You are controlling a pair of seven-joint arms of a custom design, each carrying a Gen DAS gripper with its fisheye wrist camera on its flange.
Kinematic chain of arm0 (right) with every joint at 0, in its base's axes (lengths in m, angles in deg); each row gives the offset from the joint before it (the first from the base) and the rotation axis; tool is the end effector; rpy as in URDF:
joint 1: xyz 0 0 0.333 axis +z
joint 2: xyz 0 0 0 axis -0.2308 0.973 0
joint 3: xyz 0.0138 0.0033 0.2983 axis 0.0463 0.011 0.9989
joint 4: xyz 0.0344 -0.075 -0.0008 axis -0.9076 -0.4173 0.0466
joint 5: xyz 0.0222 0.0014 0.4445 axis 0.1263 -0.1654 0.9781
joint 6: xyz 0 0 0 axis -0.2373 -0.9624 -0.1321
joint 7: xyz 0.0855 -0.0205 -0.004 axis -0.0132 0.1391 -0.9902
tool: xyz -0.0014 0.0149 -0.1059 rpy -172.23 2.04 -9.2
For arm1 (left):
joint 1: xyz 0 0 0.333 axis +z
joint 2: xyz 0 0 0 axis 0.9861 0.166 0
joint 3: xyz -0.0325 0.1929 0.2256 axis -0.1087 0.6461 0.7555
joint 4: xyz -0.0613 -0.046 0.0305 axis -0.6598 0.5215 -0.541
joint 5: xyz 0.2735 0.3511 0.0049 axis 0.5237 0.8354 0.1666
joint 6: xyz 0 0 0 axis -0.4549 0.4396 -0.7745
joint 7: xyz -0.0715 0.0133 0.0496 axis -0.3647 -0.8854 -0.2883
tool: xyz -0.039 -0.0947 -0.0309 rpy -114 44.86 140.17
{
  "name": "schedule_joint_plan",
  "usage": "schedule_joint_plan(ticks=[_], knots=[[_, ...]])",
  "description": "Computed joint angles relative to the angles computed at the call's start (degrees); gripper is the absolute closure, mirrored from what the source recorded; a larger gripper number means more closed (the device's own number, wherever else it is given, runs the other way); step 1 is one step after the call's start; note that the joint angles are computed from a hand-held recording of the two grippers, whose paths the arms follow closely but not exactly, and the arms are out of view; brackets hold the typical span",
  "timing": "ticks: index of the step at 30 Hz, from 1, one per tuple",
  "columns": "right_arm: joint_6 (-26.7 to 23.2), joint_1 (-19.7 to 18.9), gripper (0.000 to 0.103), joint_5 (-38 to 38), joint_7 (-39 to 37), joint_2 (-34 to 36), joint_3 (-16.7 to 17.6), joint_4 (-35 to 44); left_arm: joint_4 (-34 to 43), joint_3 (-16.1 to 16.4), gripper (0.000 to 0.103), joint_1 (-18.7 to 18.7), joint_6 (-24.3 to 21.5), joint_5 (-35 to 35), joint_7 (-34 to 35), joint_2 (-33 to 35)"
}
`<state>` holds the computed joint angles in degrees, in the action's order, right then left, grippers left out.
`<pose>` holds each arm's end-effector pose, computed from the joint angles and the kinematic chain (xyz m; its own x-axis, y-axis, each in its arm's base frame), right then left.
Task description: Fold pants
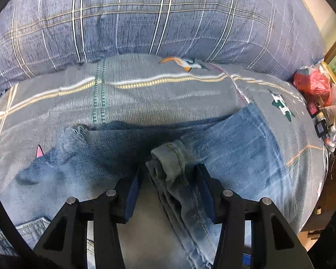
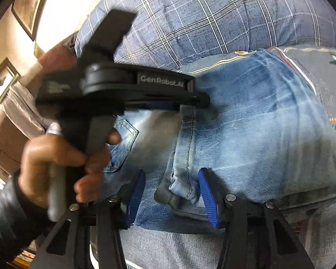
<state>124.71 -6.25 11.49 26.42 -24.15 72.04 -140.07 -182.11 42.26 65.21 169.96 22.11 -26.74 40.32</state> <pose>0.4549 0.0273 0.3292 0.5007 -0.6862 -0.5277 -0.8180 -0.1757 -0.5478 0.5253 -0.2899 0.3705 -0.0246 -0.9745 0.2229 -0.8978 -0.0765 -0.4337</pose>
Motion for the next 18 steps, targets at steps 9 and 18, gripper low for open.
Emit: schedule_joint_plan(ticks=[9,18], knots=[[-0.30,-0.27,0.053,2.09,-0.01,-3.05,-0.93,-1.35,-2.24,-0.11,0.052,-0.97,1.71,6.55,-1.21,-4.02],[6.10,0.97,0.054,2.16,1.89,-2.27,0.31,-2.58,-1.19,-0.20,0.048,-1.39,-0.60,10.73,-4.13,-1.02]])
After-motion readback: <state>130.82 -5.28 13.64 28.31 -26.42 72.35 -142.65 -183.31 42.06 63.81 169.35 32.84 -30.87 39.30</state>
